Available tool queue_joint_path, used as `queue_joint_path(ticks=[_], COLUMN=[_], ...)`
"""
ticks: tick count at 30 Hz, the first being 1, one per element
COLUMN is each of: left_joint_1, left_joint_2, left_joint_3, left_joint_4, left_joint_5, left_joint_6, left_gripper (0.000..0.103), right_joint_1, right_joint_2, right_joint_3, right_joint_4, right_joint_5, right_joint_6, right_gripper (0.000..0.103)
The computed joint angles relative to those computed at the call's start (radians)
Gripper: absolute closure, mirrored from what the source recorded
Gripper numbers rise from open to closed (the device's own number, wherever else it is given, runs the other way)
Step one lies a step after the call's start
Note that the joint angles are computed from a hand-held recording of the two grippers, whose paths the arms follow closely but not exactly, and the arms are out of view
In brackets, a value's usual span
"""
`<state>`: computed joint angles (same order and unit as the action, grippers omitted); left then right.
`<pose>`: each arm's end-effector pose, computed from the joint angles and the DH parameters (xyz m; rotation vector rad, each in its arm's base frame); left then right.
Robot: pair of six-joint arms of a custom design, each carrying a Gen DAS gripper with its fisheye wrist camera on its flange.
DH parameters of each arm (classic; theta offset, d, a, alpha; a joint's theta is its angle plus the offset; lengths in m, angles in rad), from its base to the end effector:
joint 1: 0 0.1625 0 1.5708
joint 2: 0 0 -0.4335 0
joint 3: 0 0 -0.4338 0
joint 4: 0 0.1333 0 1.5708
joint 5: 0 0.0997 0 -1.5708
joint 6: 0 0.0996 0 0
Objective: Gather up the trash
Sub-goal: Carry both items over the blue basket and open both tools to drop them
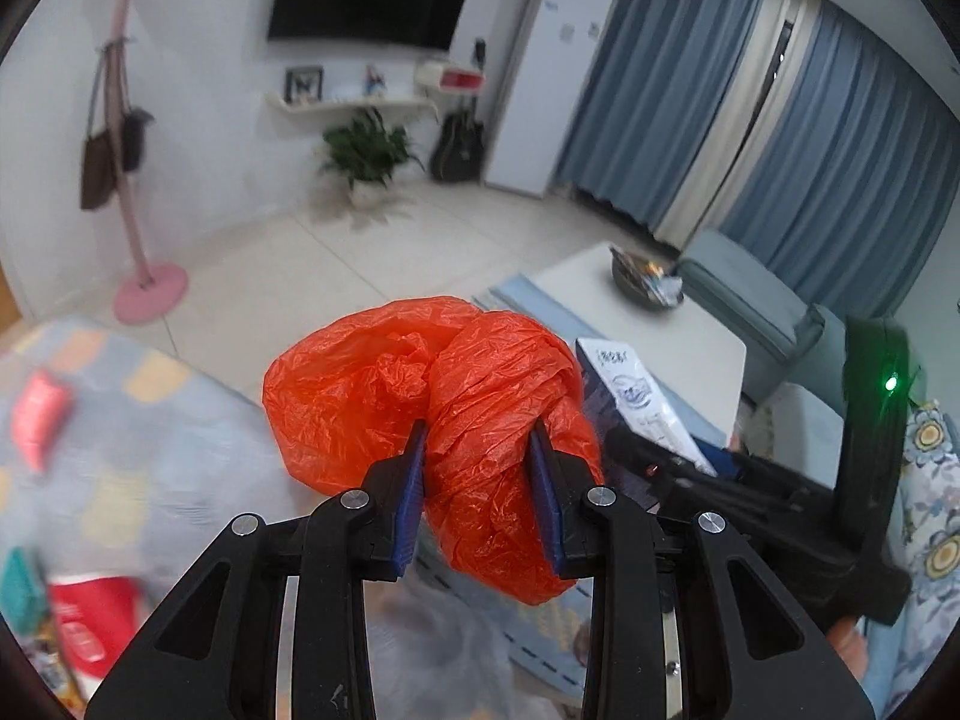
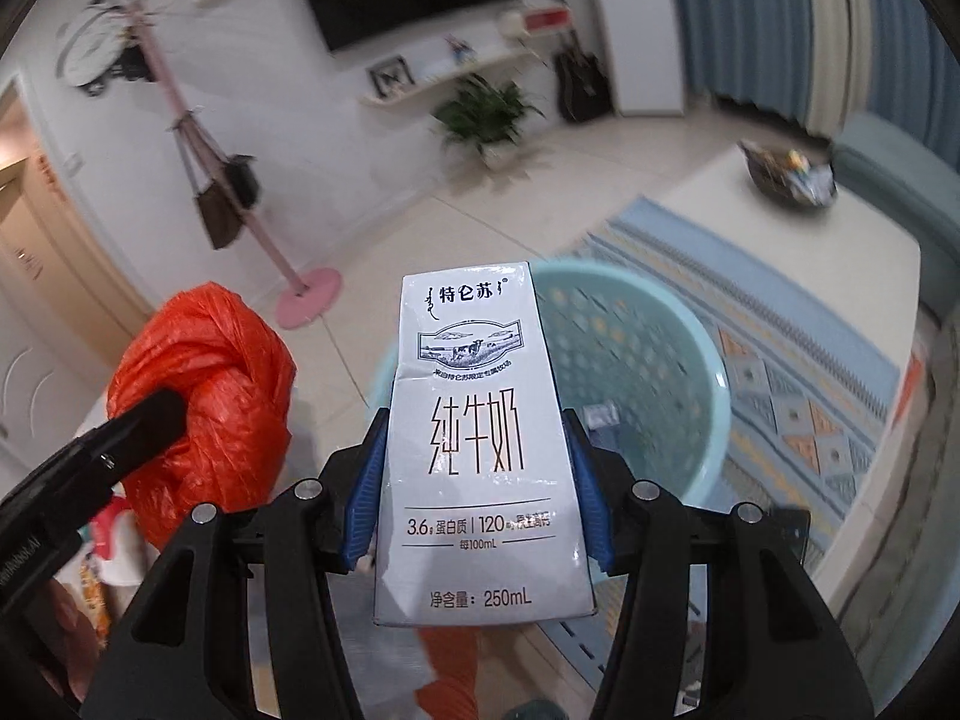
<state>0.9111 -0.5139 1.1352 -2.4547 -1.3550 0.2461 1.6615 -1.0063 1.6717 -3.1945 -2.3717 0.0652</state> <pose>-0.3999 -0.7678 0.0550 1.2537 2.6728 -0.4472 0.1238 -0.6788 0.3026 -0.4467 -2.1624 1.1881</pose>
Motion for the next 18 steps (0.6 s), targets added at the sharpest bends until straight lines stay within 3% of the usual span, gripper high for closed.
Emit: queue_joint_path(ticks=[10, 18], left_joint_1=[0.003, -0.005], left_joint_2=[0.137, 0.139], left_joint_3=[-0.162, -0.162], left_joint_4=[0.152, 0.159], left_joint_5=[0.017, 0.003], left_joint_6=[-0.024, 0.016], left_gripper=[0.072, 0.048], right_joint_1=[-0.067, -0.073], right_joint_2=[-0.016, -0.043], right_joint_3=[0.017, 0.047], right_joint_4=[0.078, 0.062], right_joint_5=[0.002, 0.005], right_joint_6=[0.097, 0.121], right_gripper=[0.051, 0.051])
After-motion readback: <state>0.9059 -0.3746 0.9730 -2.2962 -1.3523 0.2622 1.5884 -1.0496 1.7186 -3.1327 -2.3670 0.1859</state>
